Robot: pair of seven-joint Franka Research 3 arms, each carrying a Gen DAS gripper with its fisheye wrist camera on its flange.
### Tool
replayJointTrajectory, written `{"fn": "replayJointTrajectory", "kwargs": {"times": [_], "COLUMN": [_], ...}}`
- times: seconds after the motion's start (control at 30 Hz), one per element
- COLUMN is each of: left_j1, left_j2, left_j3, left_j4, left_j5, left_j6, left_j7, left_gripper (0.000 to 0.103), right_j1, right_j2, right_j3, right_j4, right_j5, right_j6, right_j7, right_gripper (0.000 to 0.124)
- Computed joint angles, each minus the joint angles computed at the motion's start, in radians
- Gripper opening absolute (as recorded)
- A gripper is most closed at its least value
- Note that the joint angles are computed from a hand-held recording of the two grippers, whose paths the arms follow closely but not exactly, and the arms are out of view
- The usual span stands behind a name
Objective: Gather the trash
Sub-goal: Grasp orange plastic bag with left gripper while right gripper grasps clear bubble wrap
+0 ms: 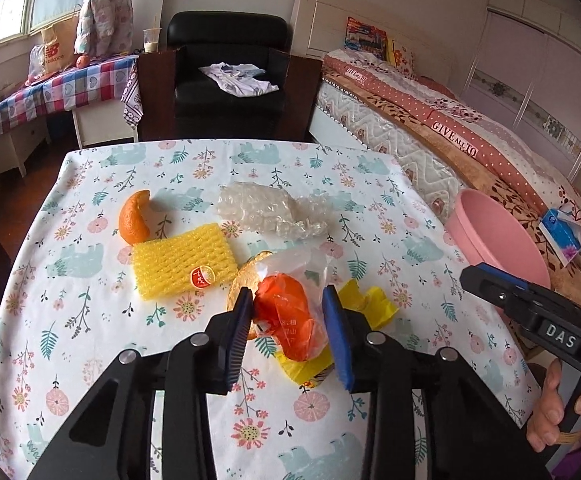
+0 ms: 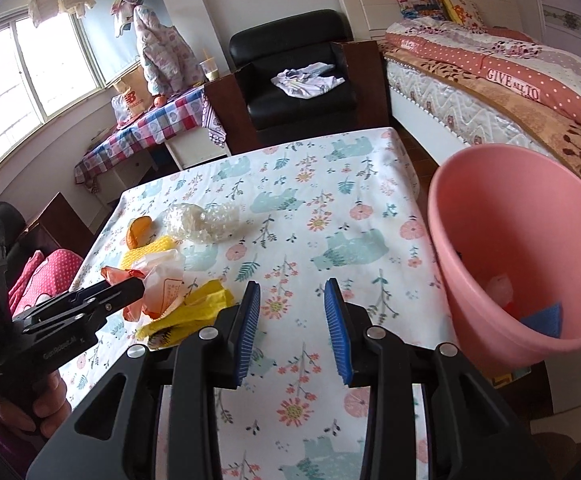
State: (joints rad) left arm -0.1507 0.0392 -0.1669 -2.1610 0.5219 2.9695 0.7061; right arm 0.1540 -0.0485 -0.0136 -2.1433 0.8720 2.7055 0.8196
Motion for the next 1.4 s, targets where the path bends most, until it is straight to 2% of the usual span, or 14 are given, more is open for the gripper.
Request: {"fn": "replayJointTrajectory", "kwargs": {"times": [0.23,0.47,0.57,0.67,0.9,1.0,1.2,1.23,1.27,1.4], "left_j1": [0.028,0.070,0.079,0.094,0.111,0.111,0.114,0.113,0.113,0.126], "left_j2": [-0.073,-0.129,-0.142,-0.154,-0.164,-0.165,-0.158,-0.158,-0.157,-0.164], "left_j3": [0.004,-0.002,0.001,0.000,0.009,0.016,0.024,0.025,0.027,0.017], "left_j4": [-0.069,-0.124,-0.142,-0.158,-0.179,-0.187,-0.198,-0.199,-0.200,-0.205], "left_j5": [0.020,0.028,-0.002,-0.015,-0.070,-0.102,-0.147,-0.156,-0.163,-0.156], "left_j6": [0.047,0.053,0.063,0.073,0.078,0.081,0.091,0.093,0.097,0.103], "left_j7": [-0.034,-0.066,-0.049,-0.048,-0.017,0.002,0.029,0.033,0.038,0.026], "left_gripper": [0.034,0.034,0.034,0.034,0.034,0.034,0.035,0.035,0.035,0.035], "right_j1": [0.014,0.031,0.038,0.042,0.058,0.075,0.077,0.074,0.076,0.052], "right_j2": [0.044,0.119,0.172,0.235,0.361,0.393,0.435,0.442,0.446,0.441], "right_j3": [0.019,0.056,0.070,0.079,0.093,0.089,0.083,0.085,0.080,0.097], "right_j4": [0.077,0.191,0.264,0.349,0.499,0.517,0.551,0.557,0.562,0.565], "right_j5": [0.036,0.016,-0.045,-0.128,-0.311,-0.394,-0.468,-0.473,-0.486,-0.455], "right_j6": [-0.069,-0.146,-0.167,-0.193,-0.244,-0.213,-0.171,-0.169,-0.166,-0.174], "right_j7": [-0.055,-0.124,-0.135,-0.120,-0.078,-0.057,0.006,0.015,0.035,0.061], "right_gripper": [0.034,0.034,0.034,0.048,0.051,0.051,0.050,0.048,0.040,0.036]}}
